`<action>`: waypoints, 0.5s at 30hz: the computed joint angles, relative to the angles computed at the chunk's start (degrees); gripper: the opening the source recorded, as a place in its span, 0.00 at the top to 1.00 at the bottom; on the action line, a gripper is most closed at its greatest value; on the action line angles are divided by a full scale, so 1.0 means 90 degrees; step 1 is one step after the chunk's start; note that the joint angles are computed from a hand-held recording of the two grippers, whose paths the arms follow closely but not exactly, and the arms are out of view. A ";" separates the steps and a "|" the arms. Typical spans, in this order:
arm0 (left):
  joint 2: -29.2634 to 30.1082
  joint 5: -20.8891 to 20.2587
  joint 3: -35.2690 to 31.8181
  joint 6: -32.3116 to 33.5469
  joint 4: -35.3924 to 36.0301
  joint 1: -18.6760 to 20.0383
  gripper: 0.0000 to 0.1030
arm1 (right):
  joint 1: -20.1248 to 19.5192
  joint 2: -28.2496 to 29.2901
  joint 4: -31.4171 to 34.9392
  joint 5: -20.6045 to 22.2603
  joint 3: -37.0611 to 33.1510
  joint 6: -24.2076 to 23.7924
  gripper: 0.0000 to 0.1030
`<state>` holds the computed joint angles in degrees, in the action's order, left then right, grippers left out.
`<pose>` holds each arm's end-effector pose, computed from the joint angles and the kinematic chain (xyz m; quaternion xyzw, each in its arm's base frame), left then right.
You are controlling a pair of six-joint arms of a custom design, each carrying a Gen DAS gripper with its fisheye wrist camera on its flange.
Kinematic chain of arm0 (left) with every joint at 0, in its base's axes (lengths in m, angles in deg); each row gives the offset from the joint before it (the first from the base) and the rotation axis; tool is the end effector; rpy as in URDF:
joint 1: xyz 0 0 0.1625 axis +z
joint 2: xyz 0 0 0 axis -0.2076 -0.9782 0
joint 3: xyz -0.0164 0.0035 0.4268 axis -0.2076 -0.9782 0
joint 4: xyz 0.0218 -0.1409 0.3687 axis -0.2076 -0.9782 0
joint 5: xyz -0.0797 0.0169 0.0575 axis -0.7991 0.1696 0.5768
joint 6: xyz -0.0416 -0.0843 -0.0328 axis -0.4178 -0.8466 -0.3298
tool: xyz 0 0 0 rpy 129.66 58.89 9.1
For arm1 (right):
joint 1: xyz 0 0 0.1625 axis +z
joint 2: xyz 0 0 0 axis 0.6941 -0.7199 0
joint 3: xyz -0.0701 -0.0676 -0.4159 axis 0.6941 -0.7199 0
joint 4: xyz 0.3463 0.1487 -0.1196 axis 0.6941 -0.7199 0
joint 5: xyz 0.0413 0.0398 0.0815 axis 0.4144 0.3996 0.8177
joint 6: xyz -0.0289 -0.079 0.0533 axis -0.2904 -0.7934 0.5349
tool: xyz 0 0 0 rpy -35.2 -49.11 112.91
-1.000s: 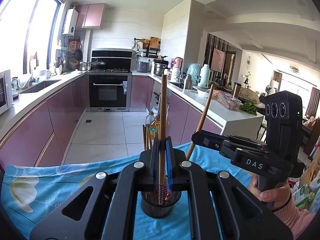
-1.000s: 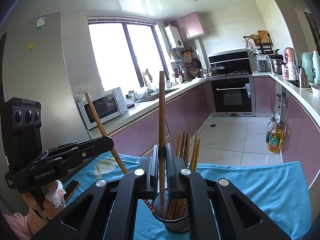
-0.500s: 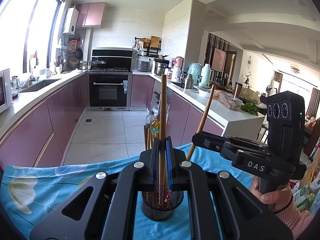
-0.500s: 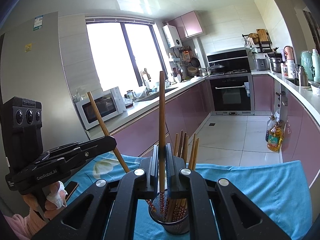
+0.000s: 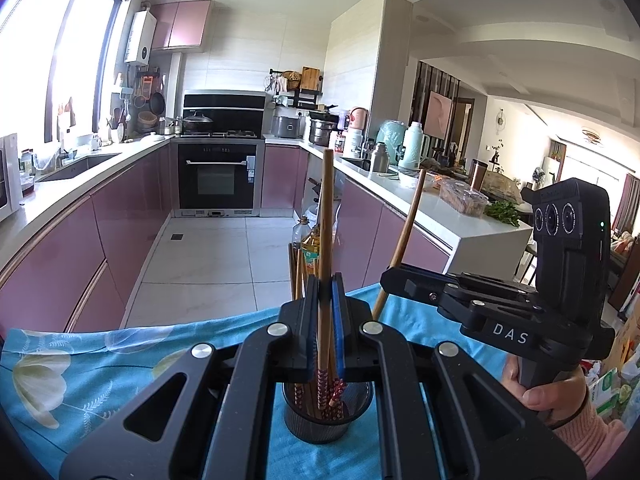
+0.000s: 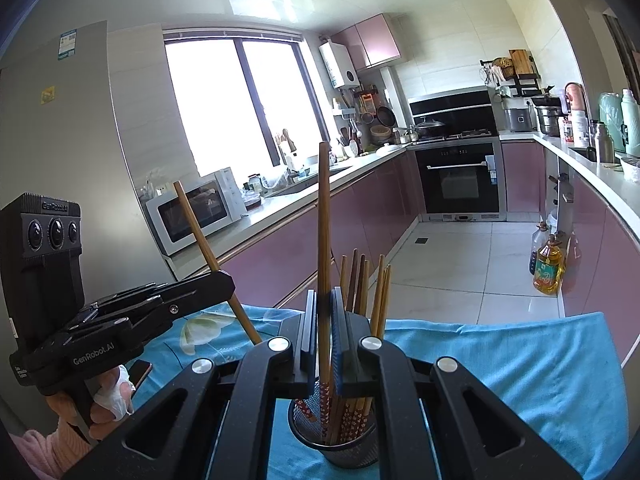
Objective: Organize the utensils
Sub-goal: 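Lower the right gripper's chopstick into the mesh cup while the left gripper brings its chopstick alongside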
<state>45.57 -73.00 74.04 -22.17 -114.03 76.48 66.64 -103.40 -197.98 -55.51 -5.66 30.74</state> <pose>-0.2337 -0.7723 0.2745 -0.5377 -0.8015 0.2607 0.0238 0.3260 -0.6461 0.1291 0.0948 -0.7862 0.5685 0.2230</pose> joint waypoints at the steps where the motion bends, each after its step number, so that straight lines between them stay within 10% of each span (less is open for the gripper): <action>1: 0.0000 0.0005 -0.0001 0.0002 0.0016 0.0004 0.93 | -0.0004 0.0005 0.0019 0.0001 -0.0008 0.0009 0.94; 15: 0.0183 0.0102 -0.0372 -0.0023 0.0395 0.0052 0.93 | -0.0061 -0.0009 0.0233 -0.0028 -0.0012 0.0157 0.94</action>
<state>47.21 -72.08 70.69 -22.38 -110.48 76.95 66.09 -103.49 -195.88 -55.76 -5.76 32.14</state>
